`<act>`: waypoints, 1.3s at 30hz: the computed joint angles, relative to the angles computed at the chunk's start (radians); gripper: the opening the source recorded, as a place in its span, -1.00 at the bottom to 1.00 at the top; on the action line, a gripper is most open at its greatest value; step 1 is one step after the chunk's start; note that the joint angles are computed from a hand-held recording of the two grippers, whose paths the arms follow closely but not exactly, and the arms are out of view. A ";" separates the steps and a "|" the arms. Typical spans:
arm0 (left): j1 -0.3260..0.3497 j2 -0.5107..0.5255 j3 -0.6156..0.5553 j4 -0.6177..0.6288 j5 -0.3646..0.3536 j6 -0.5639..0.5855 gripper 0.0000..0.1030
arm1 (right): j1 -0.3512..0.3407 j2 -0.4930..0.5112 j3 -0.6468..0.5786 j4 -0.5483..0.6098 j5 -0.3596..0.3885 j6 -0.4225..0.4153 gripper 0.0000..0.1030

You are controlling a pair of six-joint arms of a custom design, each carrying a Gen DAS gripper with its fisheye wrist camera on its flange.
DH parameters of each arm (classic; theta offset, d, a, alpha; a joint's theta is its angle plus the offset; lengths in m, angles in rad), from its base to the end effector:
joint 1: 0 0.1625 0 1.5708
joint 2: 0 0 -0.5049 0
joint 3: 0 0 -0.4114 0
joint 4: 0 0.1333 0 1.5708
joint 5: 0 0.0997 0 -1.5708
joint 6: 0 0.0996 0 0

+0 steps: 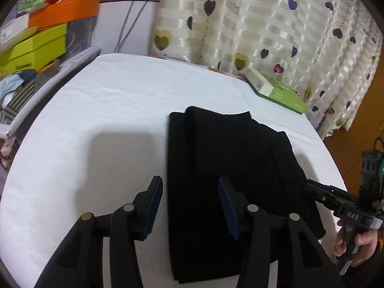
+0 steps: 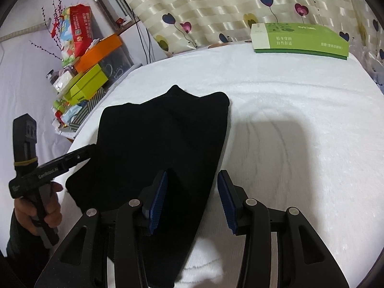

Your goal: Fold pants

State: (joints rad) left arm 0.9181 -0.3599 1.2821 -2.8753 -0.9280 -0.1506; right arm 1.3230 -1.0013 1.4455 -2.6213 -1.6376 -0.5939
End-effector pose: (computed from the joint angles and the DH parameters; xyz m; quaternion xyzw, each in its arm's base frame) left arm -0.3588 -0.7872 -0.0243 0.1733 0.9172 -0.2872 0.2150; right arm -0.0691 -0.7894 0.3861 0.1544 -0.9413 0.2593 0.1510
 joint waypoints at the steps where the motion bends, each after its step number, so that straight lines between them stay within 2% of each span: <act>1: 0.002 0.008 -0.015 0.013 0.011 0.001 0.01 | 0.000 0.004 -0.007 0.008 0.002 -0.003 -0.12; 4: 0.011 0.023 -0.042 0.022 0.018 -0.001 0.17 | 0.004 0.018 -0.026 0.020 -0.002 -0.008 -0.08; 10: 0.029 0.042 -0.094 0.051 -0.034 -0.008 0.18 | 0.003 0.055 -0.077 0.041 0.024 0.003 -0.06; 14: 0.044 0.060 -0.133 0.065 -0.089 -0.020 0.26 | -0.013 0.050 -0.087 0.081 0.077 0.051 -0.05; 17: 0.049 0.054 -0.112 0.030 -0.112 -0.018 0.26 | -0.024 0.023 -0.063 0.126 0.114 0.048 -0.05; 22: 0.043 0.011 -0.027 0.007 -0.151 -0.007 0.19 | -0.040 0.006 -0.060 0.201 0.174 0.065 -0.04; 26: 0.043 0.001 -0.008 0.003 -0.157 -0.013 0.17 | -0.032 0.039 -0.104 0.206 0.176 0.102 -0.04; 29: 0.047 0.014 -0.047 0.039 -0.156 -0.031 0.17 | -0.026 0.038 -0.097 0.198 0.157 0.104 -0.07; 31: 0.054 0.022 -0.078 0.064 -0.168 -0.051 0.10 | -0.026 0.026 -0.080 0.198 0.148 0.094 -0.28; 34: 0.059 0.001 -0.042 0.047 -0.192 -0.085 -0.14 | -0.039 0.018 -0.074 0.212 0.174 0.092 -0.34; 36: 0.058 -0.019 0.004 0.013 -0.204 -0.091 -0.20 | -0.039 0.028 -0.086 0.210 0.179 0.099 -0.36; 39: 0.056 -0.015 -0.002 0.015 -0.190 -0.085 -0.20 | -0.033 0.041 -0.101 0.201 0.169 0.112 -0.45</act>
State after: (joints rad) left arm 0.9740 -0.3744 1.2799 -2.8603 -1.1177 -0.2355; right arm 1.2899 -0.9599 1.3448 -2.4202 -1.4684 -0.4822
